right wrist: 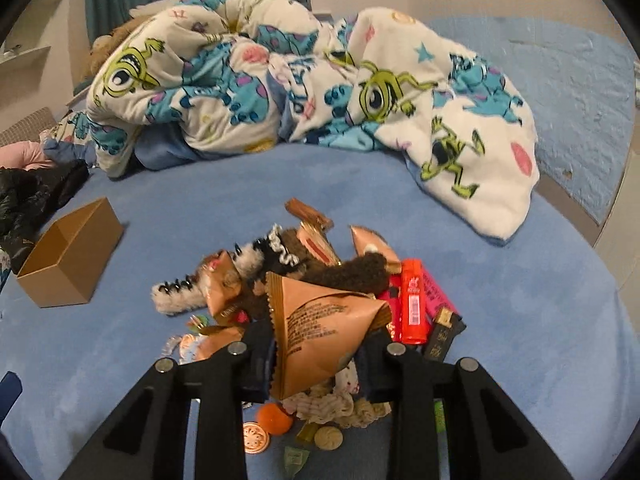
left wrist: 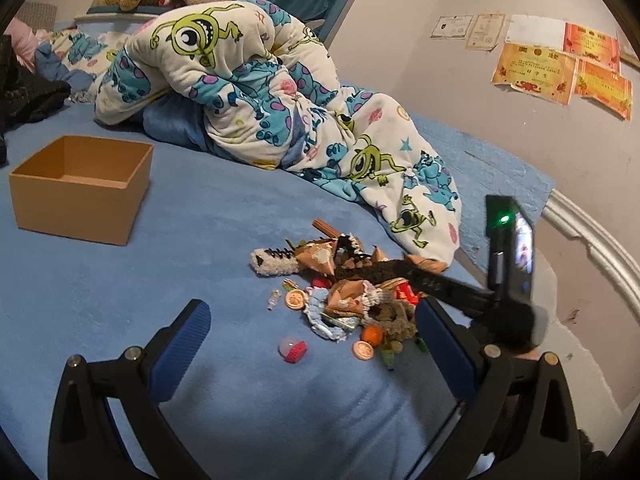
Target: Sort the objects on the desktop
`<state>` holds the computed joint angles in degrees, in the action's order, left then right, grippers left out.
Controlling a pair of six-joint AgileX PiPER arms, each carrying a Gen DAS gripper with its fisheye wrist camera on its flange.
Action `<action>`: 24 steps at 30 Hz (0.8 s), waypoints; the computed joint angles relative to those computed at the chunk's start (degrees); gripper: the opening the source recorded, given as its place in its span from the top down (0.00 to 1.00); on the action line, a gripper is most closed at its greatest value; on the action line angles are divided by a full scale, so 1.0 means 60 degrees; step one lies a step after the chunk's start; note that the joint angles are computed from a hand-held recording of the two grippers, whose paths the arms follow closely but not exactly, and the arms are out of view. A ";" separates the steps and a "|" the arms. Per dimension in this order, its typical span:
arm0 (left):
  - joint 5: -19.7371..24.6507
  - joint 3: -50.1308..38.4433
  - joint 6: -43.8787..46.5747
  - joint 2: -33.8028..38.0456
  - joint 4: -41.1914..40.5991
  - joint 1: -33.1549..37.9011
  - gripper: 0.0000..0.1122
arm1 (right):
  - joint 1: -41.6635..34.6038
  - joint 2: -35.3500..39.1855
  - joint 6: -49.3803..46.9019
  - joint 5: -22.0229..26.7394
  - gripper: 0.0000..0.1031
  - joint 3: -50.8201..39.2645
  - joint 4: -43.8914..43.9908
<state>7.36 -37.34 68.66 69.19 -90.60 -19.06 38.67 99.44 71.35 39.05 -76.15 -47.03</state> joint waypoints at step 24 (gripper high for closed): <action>0.4656 -0.5388 -0.0102 0.5758 0.3189 0.0760 0.08 | -0.0670 -0.2041 -0.0062 -0.0335 0.70 0.0795 0.0139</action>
